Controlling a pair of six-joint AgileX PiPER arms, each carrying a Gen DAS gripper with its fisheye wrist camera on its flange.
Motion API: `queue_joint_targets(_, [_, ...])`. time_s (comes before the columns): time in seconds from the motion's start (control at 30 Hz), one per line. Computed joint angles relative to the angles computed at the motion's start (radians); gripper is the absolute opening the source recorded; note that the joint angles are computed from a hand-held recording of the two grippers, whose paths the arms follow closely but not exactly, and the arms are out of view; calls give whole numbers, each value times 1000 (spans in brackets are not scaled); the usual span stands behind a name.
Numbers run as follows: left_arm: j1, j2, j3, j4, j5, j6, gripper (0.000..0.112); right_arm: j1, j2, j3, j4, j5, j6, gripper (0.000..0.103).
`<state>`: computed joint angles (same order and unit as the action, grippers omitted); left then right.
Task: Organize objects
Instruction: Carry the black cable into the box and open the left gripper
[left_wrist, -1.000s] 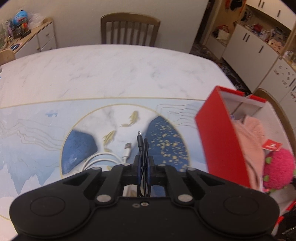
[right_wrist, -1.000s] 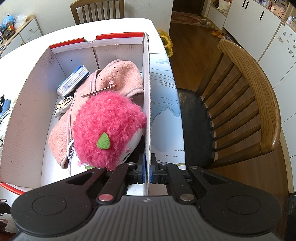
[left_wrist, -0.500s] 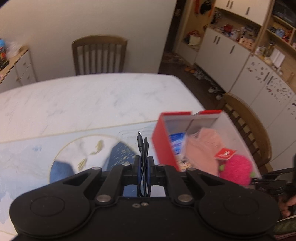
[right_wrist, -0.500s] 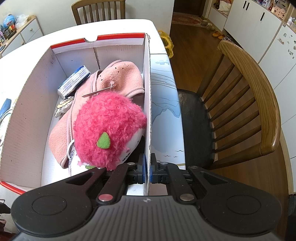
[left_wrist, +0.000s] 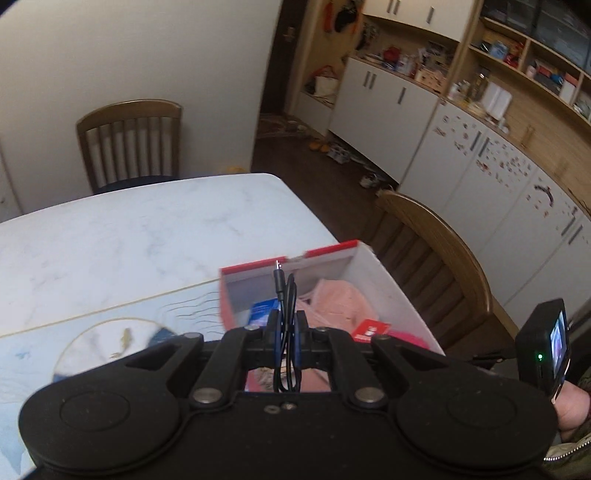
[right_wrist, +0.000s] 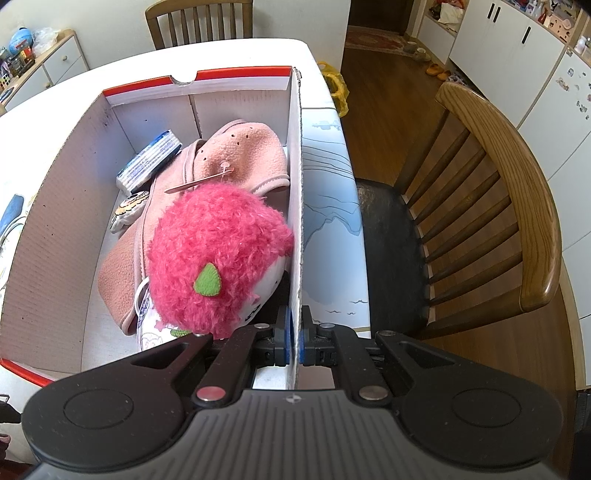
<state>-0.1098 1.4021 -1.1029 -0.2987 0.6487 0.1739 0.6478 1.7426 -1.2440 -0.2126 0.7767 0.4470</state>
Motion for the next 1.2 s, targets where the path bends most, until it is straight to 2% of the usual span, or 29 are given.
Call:
queue_joint_targets(0.27, [-102, 120, -64, -4, -8, -17, 4, 0, -1, 2, -1, -3, -1, 4])
queue_joint_targets(0.53, [-179, 252, -133, 113, -14, -114, 4, 1, -1, 2, -2, -3, -2, 4])
queue_joint_targets(0.83, [-203, 361, -169, 166, -25, -135, 4, 1, 3, -6, 2, 2, -7, 4])
queue_joint_targets(1.2, [-218, 486, -235, 328, -18, -254, 4, 1, 3, -7, 4, 2, -9, 4])
